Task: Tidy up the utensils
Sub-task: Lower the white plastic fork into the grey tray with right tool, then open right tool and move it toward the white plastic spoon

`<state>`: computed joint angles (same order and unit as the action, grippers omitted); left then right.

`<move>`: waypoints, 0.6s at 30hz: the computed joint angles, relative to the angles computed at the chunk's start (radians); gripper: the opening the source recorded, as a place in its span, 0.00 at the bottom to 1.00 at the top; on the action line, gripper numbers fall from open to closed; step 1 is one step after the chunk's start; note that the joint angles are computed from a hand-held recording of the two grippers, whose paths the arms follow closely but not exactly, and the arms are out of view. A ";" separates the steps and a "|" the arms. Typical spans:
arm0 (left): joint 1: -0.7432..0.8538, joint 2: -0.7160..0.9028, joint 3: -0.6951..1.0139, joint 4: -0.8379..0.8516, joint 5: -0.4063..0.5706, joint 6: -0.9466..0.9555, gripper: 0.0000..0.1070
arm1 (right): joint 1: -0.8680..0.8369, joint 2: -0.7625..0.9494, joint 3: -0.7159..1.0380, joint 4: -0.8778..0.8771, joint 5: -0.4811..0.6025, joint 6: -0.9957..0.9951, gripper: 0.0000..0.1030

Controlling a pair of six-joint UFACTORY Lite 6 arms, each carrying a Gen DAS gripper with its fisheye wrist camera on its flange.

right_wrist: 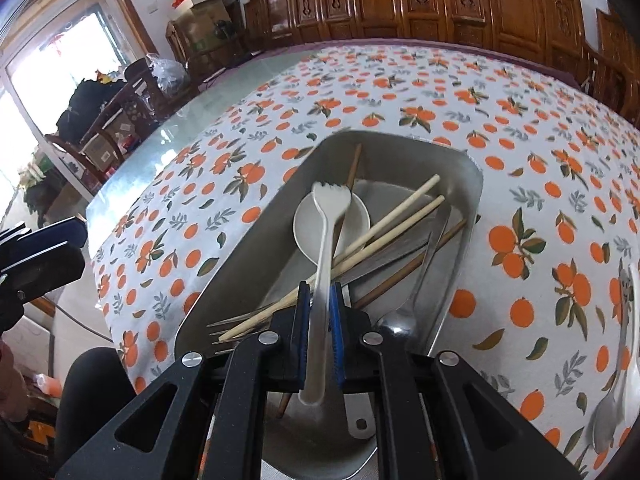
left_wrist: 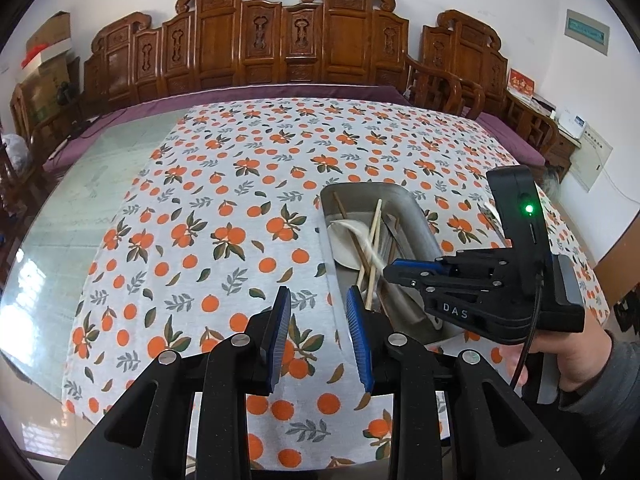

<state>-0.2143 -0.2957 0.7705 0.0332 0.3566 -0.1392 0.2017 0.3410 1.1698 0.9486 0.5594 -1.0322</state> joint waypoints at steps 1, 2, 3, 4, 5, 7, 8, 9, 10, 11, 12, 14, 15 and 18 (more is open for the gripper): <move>-0.010 -0.003 0.001 0.018 0.002 -0.021 0.25 | -0.006 -0.009 -0.006 0.009 0.008 -0.010 0.12; -0.021 -0.003 0.004 0.035 0.004 -0.043 0.25 | -0.012 -0.016 -0.011 0.014 0.012 -0.016 0.12; -0.029 -0.002 0.006 0.045 0.005 -0.057 0.25 | -0.022 -0.032 -0.021 0.022 0.017 -0.027 0.12; -0.045 -0.003 0.007 0.068 0.006 -0.086 0.25 | -0.032 -0.044 -0.029 0.029 0.023 -0.038 0.12; -0.057 -0.001 0.009 0.081 0.006 -0.105 0.25 | -0.048 -0.065 -0.042 0.040 0.035 -0.058 0.12; -0.084 0.010 0.016 0.114 0.004 -0.152 0.26 | -0.083 -0.103 -0.064 0.050 0.055 -0.083 0.12; -0.096 0.015 0.019 0.131 0.002 -0.173 0.26 | -0.113 -0.128 -0.076 0.051 0.072 -0.100 0.12; -0.111 0.022 0.026 0.152 0.003 -0.200 0.26 | -0.139 -0.147 -0.084 0.048 0.087 -0.112 0.12; -0.131 0.032 0.034 0.177 0.004 -0.233 0.26 | -0.159 -0.158 -0.086 0.042 0.099 -0.118 0.12; -0.147 0.041 0.044 0.196 0.006 -0.258 0.27 | -0.193 -0.177 -0.090 0.032 0.117 -0.132 0.12; -0.162 0.049 0.052 0.212 0.007 -0.280 0.28 | -0.220 -0.191 -0.094 0.022 0.130 -0.143 0.12; -0.198 0.066 0.074 0.256 0.011 -0.337 0.29 | -0.285 -0.219 -0.102 0.000 0.160 -0.172 0.12; -0.212 0.075 0.085 0.270 0.013 -0.356 0.30 | -0.319 -0.229 -0.104 -0.012 0.175 -0.188 0.12; -0.256 0.109 0.124 0.318 0.020 -0.417 0.34 | -0.416 -0.247 -0.102 -0.045 0.209 -0.237 0.12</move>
